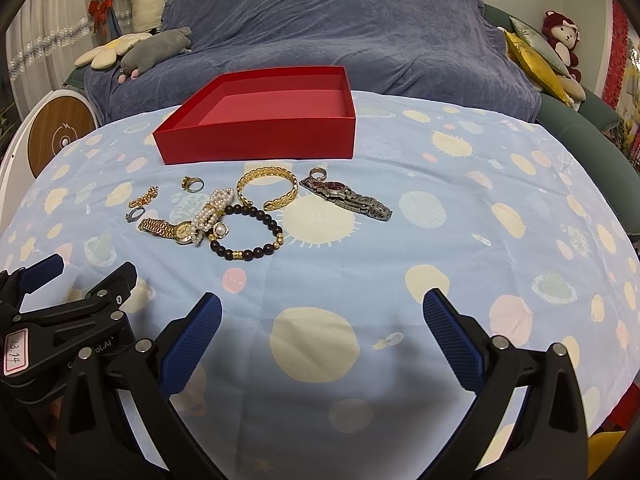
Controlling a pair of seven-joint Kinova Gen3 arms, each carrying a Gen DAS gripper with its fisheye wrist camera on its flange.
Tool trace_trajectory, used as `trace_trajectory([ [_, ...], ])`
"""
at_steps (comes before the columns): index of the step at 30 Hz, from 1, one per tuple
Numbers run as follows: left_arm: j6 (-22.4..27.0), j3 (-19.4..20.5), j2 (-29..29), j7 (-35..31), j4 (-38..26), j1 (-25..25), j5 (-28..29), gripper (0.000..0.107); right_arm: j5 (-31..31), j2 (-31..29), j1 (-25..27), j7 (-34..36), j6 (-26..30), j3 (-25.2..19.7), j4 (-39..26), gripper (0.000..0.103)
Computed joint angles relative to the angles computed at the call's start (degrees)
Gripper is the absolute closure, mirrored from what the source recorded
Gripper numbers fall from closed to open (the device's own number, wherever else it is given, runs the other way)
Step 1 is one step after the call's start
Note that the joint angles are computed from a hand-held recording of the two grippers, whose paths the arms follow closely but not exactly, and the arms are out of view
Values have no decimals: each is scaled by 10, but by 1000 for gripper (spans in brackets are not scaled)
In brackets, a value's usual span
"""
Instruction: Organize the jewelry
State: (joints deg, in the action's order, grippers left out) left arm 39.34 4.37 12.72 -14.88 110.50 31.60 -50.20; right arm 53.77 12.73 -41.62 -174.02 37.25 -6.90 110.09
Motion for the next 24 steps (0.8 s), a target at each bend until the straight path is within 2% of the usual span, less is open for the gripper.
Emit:
trace_trajectory([
  [24, 2, -3, 1, -10, 1, -7, 5, 12, -2, -3, 6, -1, -7, 1, 0, 5],
])
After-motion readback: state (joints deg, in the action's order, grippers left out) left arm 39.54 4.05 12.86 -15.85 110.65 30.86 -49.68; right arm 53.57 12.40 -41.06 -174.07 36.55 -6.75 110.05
